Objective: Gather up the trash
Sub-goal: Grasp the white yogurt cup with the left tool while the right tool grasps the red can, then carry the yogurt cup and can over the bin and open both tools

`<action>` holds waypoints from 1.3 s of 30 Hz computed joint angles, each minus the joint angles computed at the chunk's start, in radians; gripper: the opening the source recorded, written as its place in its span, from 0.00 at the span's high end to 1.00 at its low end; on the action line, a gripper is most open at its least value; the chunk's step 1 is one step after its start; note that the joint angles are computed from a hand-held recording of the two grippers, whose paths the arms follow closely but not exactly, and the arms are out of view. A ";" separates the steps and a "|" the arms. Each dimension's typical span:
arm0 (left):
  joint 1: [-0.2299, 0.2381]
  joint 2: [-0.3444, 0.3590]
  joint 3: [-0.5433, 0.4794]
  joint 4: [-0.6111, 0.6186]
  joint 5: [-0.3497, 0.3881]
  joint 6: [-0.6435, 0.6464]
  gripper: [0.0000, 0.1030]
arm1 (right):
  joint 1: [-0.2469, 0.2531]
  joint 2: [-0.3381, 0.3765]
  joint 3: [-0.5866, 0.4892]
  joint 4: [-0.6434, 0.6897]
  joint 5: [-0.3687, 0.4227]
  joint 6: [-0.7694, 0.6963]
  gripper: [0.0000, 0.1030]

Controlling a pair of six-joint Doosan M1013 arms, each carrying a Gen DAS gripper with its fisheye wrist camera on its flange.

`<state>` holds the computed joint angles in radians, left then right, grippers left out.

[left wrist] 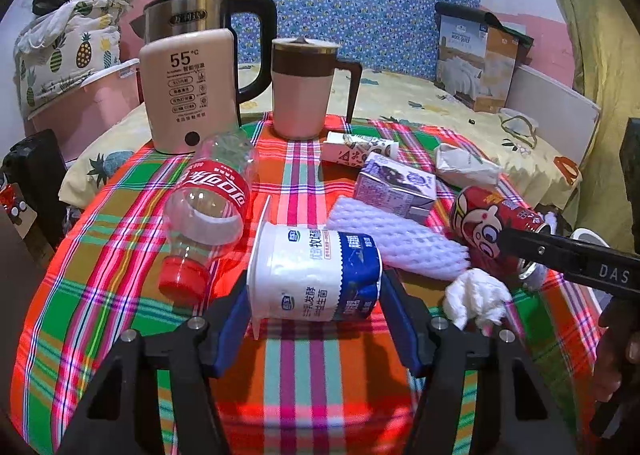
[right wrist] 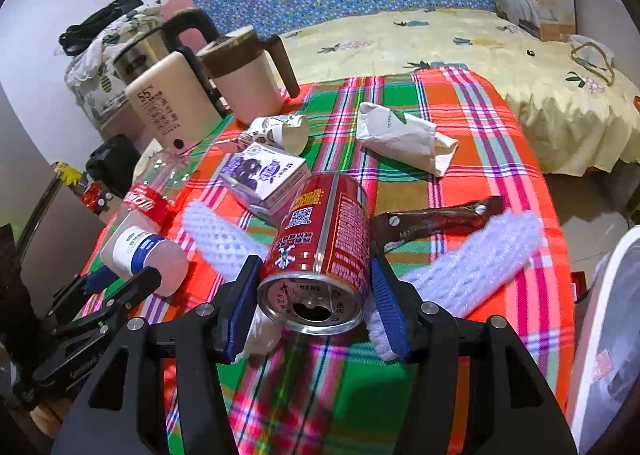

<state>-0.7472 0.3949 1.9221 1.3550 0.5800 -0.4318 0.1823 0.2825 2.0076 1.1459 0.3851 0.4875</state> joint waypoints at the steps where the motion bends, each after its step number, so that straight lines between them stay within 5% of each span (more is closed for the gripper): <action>1: -0.005 -0.003 0.002 0.004 0.004 -0.009 0.38 | -0.004 -0.007 0.007 0.020 0.003 -0.024 0.45; 19: -0.113 -0.044 0.013 0.045 0.048 -0.086 0.38 | -0.078 -0.116 0.128 0.302 0.063 -0.350 0.46; 39: -0.180 0.018 -0.099 0.030 -0.084 0.044 0.38 | -0.209 -0.209 0.234 0.435 0.044 -0.464 0.46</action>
<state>-0.9272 0.4134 1.8231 1.3855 0.4964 -0.3875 -0.0271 0.0734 2.2417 1.5812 0.4290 0.0231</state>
